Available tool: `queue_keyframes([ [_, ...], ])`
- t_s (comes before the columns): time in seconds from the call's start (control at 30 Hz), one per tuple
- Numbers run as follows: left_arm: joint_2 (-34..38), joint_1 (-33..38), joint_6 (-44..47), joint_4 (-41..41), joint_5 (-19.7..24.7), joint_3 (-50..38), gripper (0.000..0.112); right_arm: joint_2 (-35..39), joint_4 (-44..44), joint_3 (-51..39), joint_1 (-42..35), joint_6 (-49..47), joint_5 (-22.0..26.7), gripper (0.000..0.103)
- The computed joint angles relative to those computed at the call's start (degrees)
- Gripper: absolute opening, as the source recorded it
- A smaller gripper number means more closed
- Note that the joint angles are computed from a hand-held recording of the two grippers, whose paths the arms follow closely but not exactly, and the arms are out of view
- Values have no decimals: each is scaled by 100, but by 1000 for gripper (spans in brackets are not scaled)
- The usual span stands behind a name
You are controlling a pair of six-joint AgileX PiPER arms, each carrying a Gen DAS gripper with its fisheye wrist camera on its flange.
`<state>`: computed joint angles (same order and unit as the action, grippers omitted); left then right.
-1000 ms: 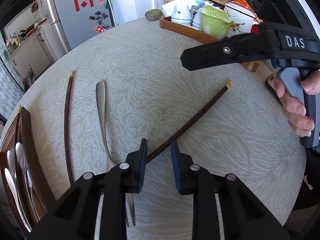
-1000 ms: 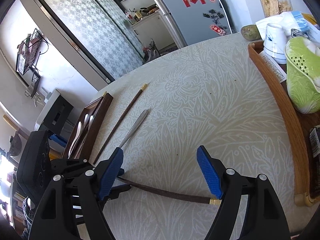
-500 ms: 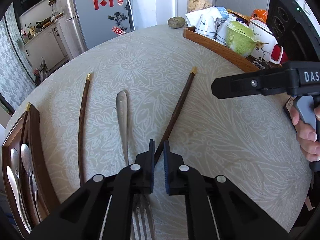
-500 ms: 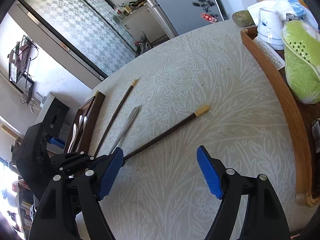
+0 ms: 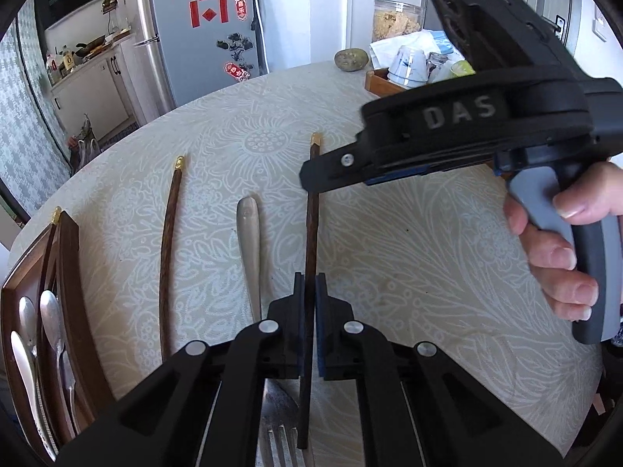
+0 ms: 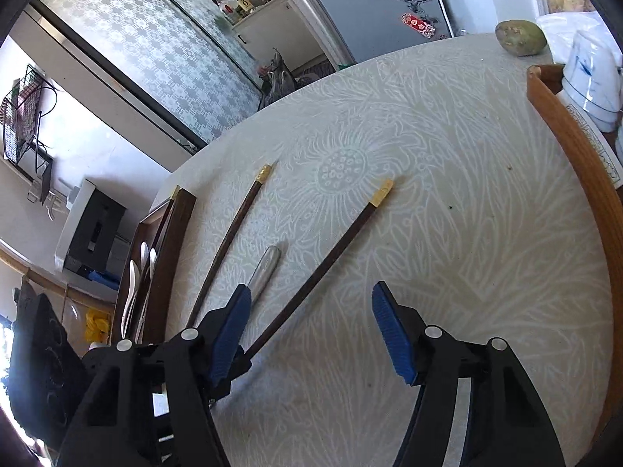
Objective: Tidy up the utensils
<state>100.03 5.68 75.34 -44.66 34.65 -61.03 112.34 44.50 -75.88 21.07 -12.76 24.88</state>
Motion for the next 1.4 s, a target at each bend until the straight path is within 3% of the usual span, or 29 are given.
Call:
queue_keyframes([
  [0.17, -224, 193, 375, -440, 255, 97, 5, 171, 281, -131, 16, -60, -6, 55],
  [0.37, -334, 262, 572, -586, 416, 192, 5, 245, 436, -111, 11, -54, -84, 22],
  [0.47, -282, 292, 607, -535, 466, 226, 4, 211, 513, -60, 50, -121, -166, 18],
  [0.57, -251, 313, 705, -556, 443, 269, 0, 144, 487, -1, 110, -25, -302, 7],
  [0.8, -268, 498, 1026, -571, 753, 361, 0, 14, 975, 106, 177, -376, -418, 6],
  [0.83, -307, 531, 1092, -626, 794, 412, 6, -4, 922, 114, 209, -309, -452, 6],
  [0.87, -315, 601, 1104, -690, 952, 404, 18, -25, 758, 113, 264, -154, -516, 6],
  [0.9, -290, 722, 1106, -783, 1260, 347, 53, -31, 756, 112, 292, -140, -538, 6],
  [0.93, -299, 826, 1167, -898, 1492, 338, 60, -25, 753, 93, 330, -122, -546, 6],
  [1.03, -438, 977, 1270, -1014, 1825, 403, 60, 9, 518, 1, 477, 157, -595, 6],
  [1.3, -553, 1124, 1325, -970, 1601, 654, 59, -163, 1533, 22, 729, -658, -613, 6],
  [1.4, -557, 1314, 1347, -859, 1600, 655, 31, -212, 1734, -62, 796, -786, -545, 6],
])
